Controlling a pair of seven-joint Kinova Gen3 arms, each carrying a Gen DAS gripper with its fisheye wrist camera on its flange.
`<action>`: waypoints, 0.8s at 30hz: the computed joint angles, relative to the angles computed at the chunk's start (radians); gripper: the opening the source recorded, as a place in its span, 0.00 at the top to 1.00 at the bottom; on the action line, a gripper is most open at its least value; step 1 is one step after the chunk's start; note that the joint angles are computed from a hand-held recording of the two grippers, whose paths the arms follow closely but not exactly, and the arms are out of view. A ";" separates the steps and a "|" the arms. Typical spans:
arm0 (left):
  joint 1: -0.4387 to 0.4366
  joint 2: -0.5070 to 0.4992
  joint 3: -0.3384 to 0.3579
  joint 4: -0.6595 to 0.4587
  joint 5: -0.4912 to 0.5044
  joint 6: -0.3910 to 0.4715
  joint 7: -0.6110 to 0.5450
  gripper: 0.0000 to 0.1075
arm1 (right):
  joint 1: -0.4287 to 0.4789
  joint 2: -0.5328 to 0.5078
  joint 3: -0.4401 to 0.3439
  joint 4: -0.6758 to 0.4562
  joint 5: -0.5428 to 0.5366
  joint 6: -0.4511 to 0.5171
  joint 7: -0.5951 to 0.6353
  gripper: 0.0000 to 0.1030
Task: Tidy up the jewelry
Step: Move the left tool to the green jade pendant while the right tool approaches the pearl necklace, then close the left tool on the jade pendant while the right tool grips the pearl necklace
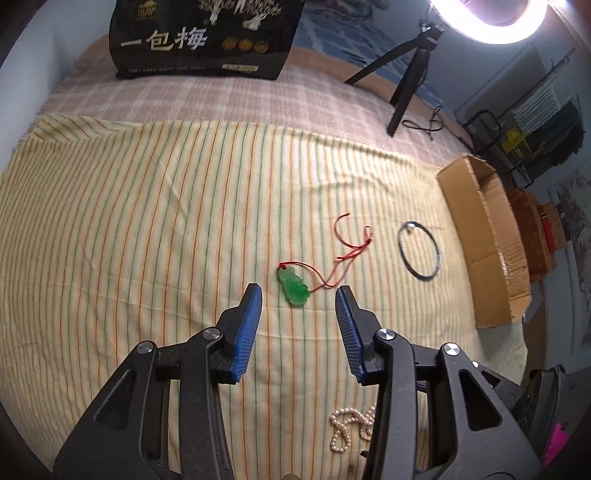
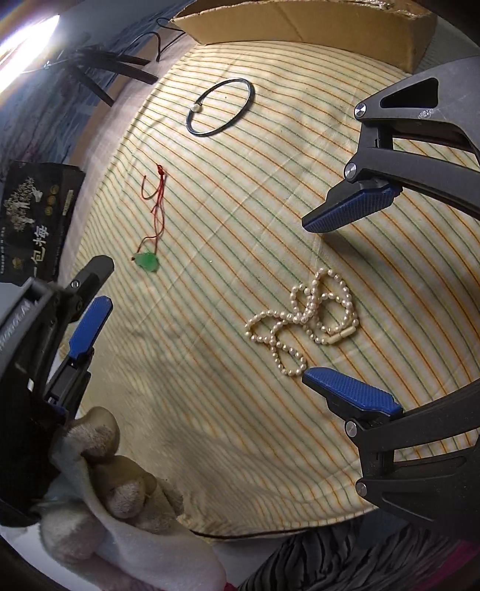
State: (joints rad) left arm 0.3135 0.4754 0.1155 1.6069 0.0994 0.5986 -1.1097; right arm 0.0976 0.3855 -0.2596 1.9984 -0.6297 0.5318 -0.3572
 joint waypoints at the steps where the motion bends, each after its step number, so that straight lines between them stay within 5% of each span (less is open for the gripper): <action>1: 0.005 0.013 -0.006 -0.015 -0.005 0.015 0.010 0.68 | -0.010 0.004 0.006 -0.002 0.009 -0.004 -0.008 0.27; 15: 0.037 0.112 -0.027 -0.125 -0.029 0.086 0.093 0.70 | -0.074 0.026 -0.019 -0.004 0.131 -0.118 -0.100 0.27; 17: 0.058 0.121 -0.044 -0.140 -0.051 0.105 0.117 0.80 | -0.079 0.032 -0.024 -0.008 0.152 -0.134 -0.116 0.27; 24: 0.069 0.134 -0.050 -0.147 -0.078 0.107 0.153 0.83 | -0.033 0.019 -0.079 0.023 0.168 -0.166 -0.117 0.28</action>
